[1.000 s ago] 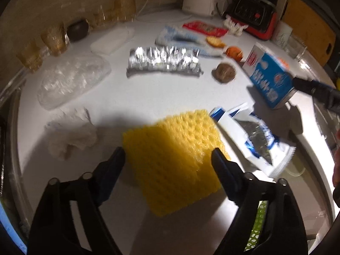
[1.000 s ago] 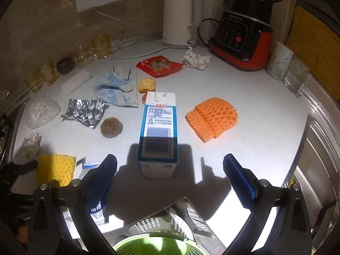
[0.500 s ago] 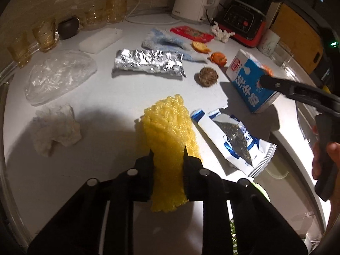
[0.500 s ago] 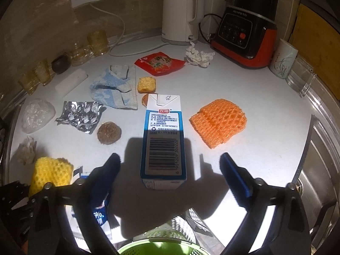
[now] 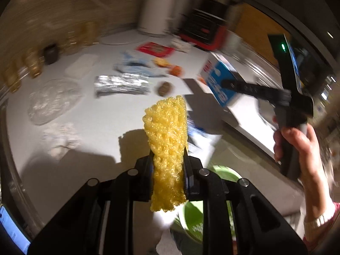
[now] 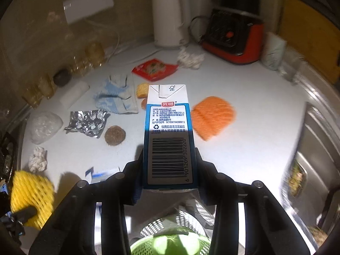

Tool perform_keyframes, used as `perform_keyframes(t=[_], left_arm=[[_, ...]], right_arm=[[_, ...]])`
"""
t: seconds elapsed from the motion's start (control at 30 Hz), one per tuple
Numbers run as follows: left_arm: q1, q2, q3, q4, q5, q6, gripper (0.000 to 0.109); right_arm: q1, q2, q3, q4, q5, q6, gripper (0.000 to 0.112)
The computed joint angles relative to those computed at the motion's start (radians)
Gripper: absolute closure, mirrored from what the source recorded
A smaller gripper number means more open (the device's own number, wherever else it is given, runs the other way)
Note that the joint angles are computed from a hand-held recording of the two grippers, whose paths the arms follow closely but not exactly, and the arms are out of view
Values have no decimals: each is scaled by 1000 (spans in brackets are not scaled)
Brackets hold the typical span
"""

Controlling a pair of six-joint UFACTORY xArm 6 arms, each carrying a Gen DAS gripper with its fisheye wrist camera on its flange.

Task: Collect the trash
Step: 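Carry the sponge to the green basket and release it while the right tool grasps the milk carton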

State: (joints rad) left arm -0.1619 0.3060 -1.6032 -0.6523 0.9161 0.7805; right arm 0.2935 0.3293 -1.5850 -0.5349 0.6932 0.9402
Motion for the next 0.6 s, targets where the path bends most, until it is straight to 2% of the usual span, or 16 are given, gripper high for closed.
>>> perform_keyframes(t=[0.13,0.27,0.37,0.43,0.47,0.6], left_arm=[[-29,-72,67,-23,128,123,87],[-84,-122,157,-18,198,237,86],[-133,-111,192,37,230,268,71],[-157,-112,221,64,217,276,55],[-168,-112,235,79,209,278,51],[-158,-115,233,71,239,285,33]], right_arm=[[44,-210,215,-116,52,179,71],[114,-368,378,-175,161,323,71],[182,-480,500,-186,256,448,71],[212,-530,559,-176,286,509,71],[224,-549,582,-175,295,531,71],[286,-599,644,-163,345,624,71]])
